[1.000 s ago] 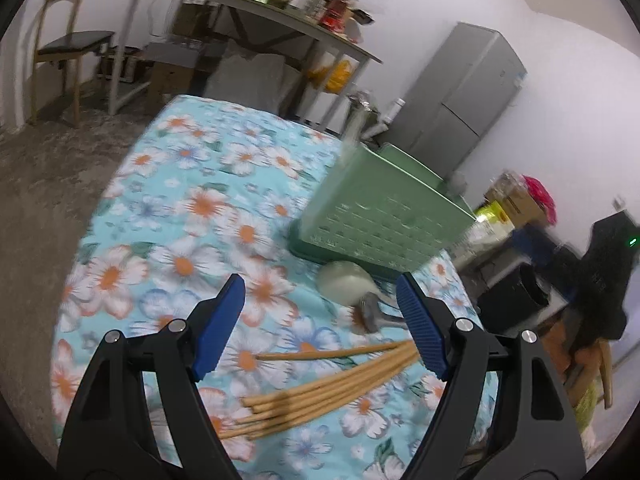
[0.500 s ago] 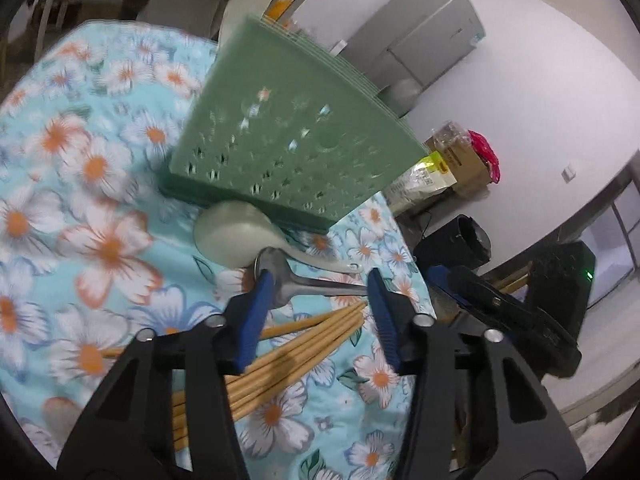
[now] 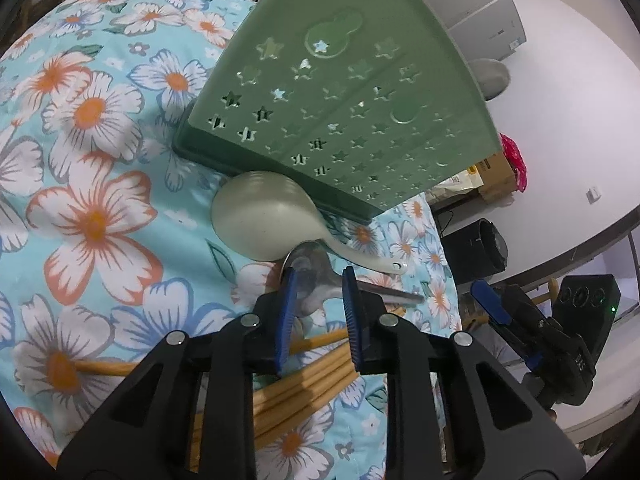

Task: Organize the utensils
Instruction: 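Grasp a steel spoon by its handle with the left tool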

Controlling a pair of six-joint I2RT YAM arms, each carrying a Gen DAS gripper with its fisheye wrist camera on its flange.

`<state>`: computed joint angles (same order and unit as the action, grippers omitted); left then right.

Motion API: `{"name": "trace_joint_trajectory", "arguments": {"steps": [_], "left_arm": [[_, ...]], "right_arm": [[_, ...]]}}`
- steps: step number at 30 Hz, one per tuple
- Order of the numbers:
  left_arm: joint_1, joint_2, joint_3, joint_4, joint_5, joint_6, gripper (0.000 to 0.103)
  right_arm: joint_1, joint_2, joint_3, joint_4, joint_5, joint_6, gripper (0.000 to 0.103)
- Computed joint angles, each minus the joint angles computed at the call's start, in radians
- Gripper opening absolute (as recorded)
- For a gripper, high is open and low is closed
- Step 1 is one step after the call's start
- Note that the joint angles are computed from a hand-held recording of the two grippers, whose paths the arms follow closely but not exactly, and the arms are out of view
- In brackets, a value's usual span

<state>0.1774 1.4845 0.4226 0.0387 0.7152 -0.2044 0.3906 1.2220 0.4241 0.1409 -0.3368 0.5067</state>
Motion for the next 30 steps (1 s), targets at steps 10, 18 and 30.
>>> {"name": "trace_joint_trajectory", "arguments": {"steps": [10,18,30], "left_arm": [[-0.051,-0.033,-0.049,0.112,-0.049,-0.045,0.0],[-0.037,-0.162,-0.085,0.092,-0.029,-0.022,0.0],[-0.06,-0.085,-0.051,0.061,-0.122,0.034,0.037]], "right_arm": [[-0.012,-0.003,-0.017,0.015,-0.005,-0.003,0.057],[0.012,-0.028,-0.014,-0.003,0.017,-0.001,0.057],[0.045,-0.037,-0.007,-0.021,0.032,0.003,0.057]]}}
